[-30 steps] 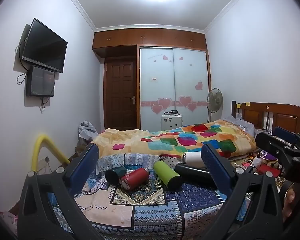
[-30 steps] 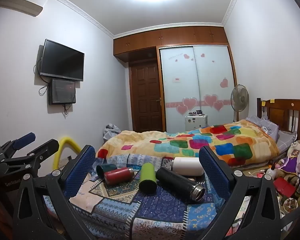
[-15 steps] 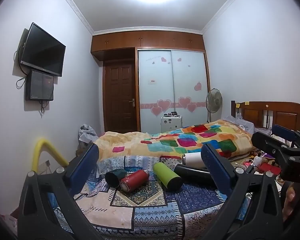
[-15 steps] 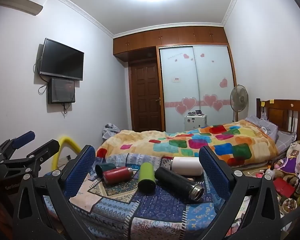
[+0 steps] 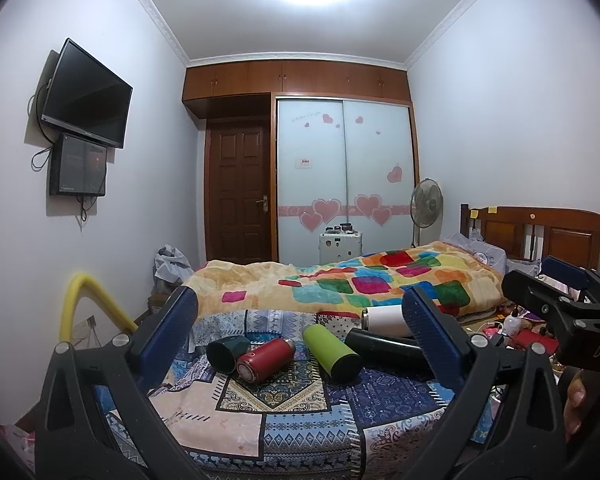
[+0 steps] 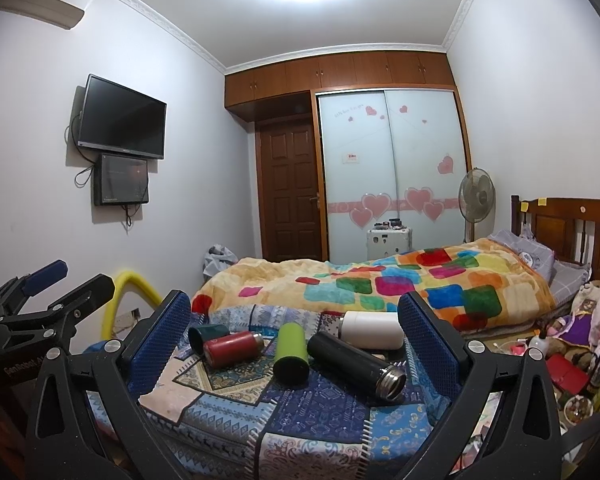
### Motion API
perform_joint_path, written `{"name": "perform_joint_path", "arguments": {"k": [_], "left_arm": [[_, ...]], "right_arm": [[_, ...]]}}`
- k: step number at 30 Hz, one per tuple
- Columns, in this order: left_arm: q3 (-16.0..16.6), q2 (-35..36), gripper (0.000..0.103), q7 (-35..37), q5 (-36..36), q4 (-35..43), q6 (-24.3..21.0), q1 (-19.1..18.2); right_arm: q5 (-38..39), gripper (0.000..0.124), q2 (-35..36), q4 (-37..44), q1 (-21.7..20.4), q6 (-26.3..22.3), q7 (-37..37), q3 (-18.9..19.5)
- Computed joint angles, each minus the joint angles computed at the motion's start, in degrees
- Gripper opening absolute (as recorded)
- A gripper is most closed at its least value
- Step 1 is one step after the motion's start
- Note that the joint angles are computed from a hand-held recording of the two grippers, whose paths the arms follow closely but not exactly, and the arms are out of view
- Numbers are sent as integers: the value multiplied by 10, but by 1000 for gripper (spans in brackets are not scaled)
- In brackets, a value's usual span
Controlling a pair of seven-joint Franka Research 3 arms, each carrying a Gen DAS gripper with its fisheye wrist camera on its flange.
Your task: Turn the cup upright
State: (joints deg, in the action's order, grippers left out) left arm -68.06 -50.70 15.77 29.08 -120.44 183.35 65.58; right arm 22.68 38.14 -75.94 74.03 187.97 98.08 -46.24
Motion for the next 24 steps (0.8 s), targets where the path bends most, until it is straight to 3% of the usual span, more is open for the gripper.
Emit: {"name": "perform_joint_path", "arguments": {"k": [24], "left_arm": [[3,0,103,2,-4,-6,8,0]], "right_arm": [[-8,103,6,5,-4,-5,9,2]]}}
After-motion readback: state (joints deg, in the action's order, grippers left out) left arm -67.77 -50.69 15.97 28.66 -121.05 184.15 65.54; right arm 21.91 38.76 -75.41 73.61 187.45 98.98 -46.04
